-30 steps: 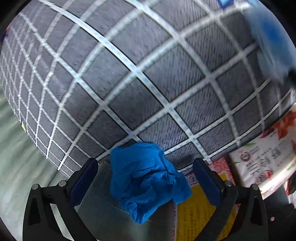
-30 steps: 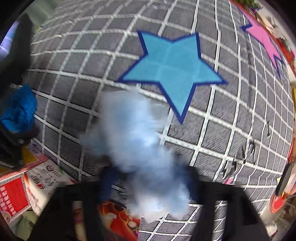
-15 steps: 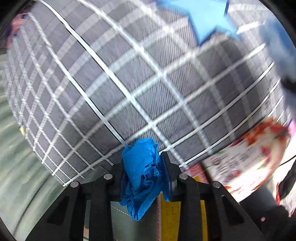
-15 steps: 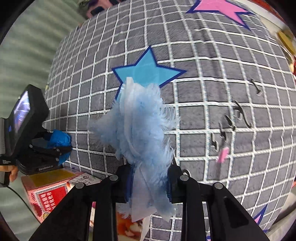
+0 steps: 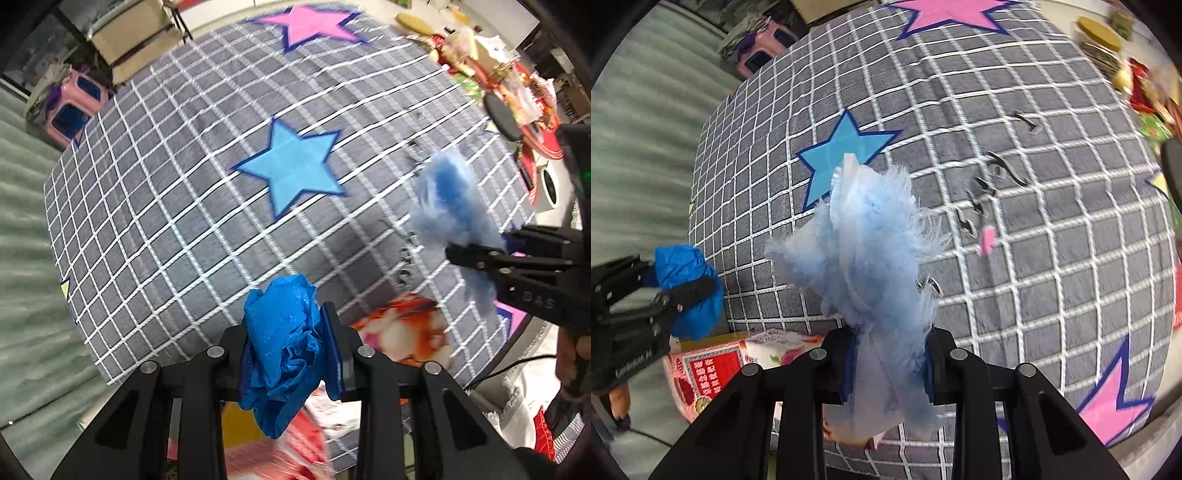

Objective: Organize soft objects
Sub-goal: 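Grasp the blue glove with the left tool while the right tool grasps the fluffy duster, then lift and carry the blue glove and fluffy duster over the white box with both tools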

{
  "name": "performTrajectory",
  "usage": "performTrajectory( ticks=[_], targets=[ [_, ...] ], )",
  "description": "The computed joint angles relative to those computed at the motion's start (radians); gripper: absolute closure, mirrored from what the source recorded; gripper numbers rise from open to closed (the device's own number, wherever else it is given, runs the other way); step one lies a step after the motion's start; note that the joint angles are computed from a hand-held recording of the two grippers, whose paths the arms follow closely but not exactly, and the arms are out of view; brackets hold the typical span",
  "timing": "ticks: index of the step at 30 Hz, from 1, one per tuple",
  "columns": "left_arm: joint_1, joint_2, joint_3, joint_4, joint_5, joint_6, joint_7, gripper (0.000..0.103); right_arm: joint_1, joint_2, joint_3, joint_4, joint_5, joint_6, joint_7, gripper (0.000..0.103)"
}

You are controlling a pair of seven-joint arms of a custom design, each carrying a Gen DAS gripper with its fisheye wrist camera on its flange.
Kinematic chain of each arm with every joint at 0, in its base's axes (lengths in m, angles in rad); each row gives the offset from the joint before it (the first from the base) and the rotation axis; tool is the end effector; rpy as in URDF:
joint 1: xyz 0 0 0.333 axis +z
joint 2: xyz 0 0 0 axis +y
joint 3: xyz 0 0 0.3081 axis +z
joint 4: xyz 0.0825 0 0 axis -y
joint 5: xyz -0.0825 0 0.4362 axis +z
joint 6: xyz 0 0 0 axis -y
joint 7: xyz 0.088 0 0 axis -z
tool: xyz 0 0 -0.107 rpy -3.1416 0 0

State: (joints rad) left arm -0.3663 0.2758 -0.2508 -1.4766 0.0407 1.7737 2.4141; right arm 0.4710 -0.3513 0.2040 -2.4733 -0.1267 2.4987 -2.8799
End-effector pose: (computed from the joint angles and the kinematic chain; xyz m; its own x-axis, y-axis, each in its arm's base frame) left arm 0.5802 -0.3849 0.5094 -0.9936 -0.1127 -0.0040 -0.1125 0.9928 -0.0404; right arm 0.3961 0.3181 0.4217 -0.8026 -0.4583 -0.3819 -0.4653 0.8815 -0.0800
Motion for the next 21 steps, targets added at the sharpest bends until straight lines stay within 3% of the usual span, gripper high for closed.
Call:
performTrajectory(
  ticks=[5, 12, 21],
  targets=[
    [0.032, -0.105, -0.005, -0.104, -0.086, 0.016, 0.029, 0.068, 0.012, -0.050, 0.056, -0.001, -0.022, -0.066, 0.147, 0.073],
    [0.077, -0.296, 0.008, -0.305, -0.169, 0.049, 0.142, 0.068, 0.064, 0.014, 0.085, 0.089, -0.031, -0.121, 0.248, 0.073],
    [0.121, -0.474, 0.050, -0.465, -0.233, -0.028, 0.369, 0.068, 0.124, 0.131, 0.104, 0.233, -0.057, -0.160, 0.370, 0.073]
  ],
)
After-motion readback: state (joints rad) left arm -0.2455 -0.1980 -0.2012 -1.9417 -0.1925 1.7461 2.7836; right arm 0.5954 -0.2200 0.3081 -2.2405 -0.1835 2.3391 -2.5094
